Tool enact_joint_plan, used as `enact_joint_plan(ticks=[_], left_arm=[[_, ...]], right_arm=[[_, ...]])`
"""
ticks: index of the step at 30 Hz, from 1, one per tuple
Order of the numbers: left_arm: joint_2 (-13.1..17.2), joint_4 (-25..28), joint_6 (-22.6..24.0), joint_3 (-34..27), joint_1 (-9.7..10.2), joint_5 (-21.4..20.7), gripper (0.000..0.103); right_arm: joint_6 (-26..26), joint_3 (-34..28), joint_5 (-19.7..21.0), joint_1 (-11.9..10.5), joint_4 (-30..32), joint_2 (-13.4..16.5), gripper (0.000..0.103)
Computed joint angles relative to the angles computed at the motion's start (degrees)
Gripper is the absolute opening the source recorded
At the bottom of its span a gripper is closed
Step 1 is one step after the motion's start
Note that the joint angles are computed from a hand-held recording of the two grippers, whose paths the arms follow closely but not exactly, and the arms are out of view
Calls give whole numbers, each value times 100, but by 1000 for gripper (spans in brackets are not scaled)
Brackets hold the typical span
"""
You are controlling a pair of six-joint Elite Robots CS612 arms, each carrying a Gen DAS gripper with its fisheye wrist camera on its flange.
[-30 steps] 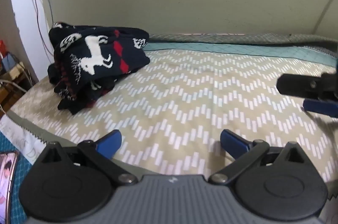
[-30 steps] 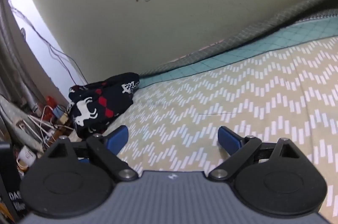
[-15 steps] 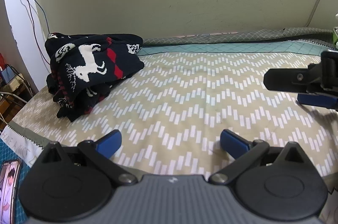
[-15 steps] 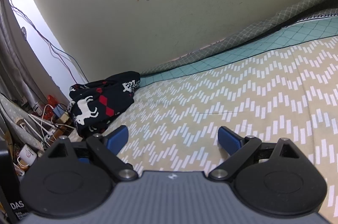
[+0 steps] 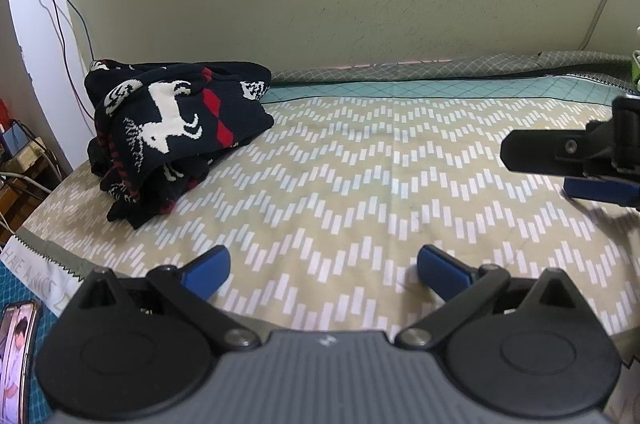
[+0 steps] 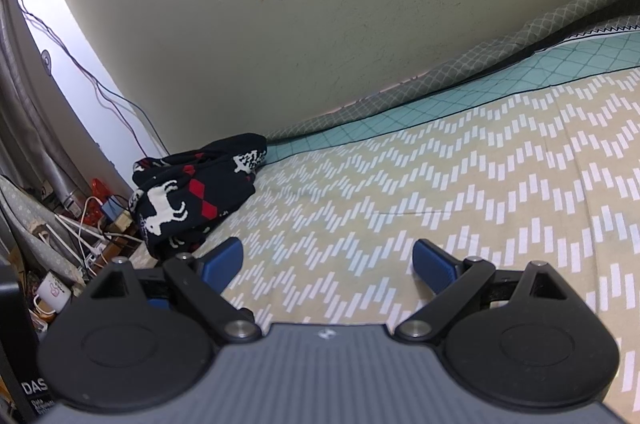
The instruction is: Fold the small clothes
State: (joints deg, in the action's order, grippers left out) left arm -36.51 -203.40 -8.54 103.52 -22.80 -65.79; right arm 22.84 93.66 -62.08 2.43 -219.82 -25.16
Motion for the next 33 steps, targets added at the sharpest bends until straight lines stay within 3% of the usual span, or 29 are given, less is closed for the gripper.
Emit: enact_joint_plan(ticks=[6, 10, 13, 17, 20, 21, 23, 26, 29, 30, 31, 32, 33], left_arm=[[3, 16, -35, -7, 10, -55, 103], [-1, -63, -11, -5, 70, -345, 103], [-2, -386, -78, 72, 125, -542, 103], [19, -1092, -353, 263, 213, -239, 103], [258, -2461, -395, 398, 396, -120, 103], [289, -2637, -566, 425, 458, 19, 103], [245, -2479, -974, 467, 554, 348, 103], [310, -2665, -1484, 488, 627, 738, 103], [352, -2923, -1688, 477, 726, 482, 103], [350, -2898, -1691, 462, 729, 494, 102], [350, -2917, -1676, 466, 741, 471, 101], [350, -2942, -1663, 472, 747, 428, 100], [352, -2969, -1658, 482, 743, 396, 99]], right_arm=[[-10, 8, 1, 5, 0, -8, 88], [-54, 11, -8, 22, -29, -7, 88], [-142, 6, -26, 41, -22, -11, 88], [-523, -56, 111, 71, 339, -82, 82], [-1183, -294, 216, 229, 741, -168, 76], [-1304, -441, 333, 294, 848, -163, 77], [-1543, -824, 586, 454, 1217, -124, 86], [-2013, -1500, 661, 743, 1839, 29, 92], [-2294, -2257, 530, 991, 2761, 258, 97], [-2257, -2495, 364, 1065, 3050, 346, 95], [-2204, -2649, 190, 1112, 3258, 400, 66], [-2107, -2760, 257, 1110, 3462, 438, 25], [-1770, -2833, 407, 1079, 3451, 483, 24]])
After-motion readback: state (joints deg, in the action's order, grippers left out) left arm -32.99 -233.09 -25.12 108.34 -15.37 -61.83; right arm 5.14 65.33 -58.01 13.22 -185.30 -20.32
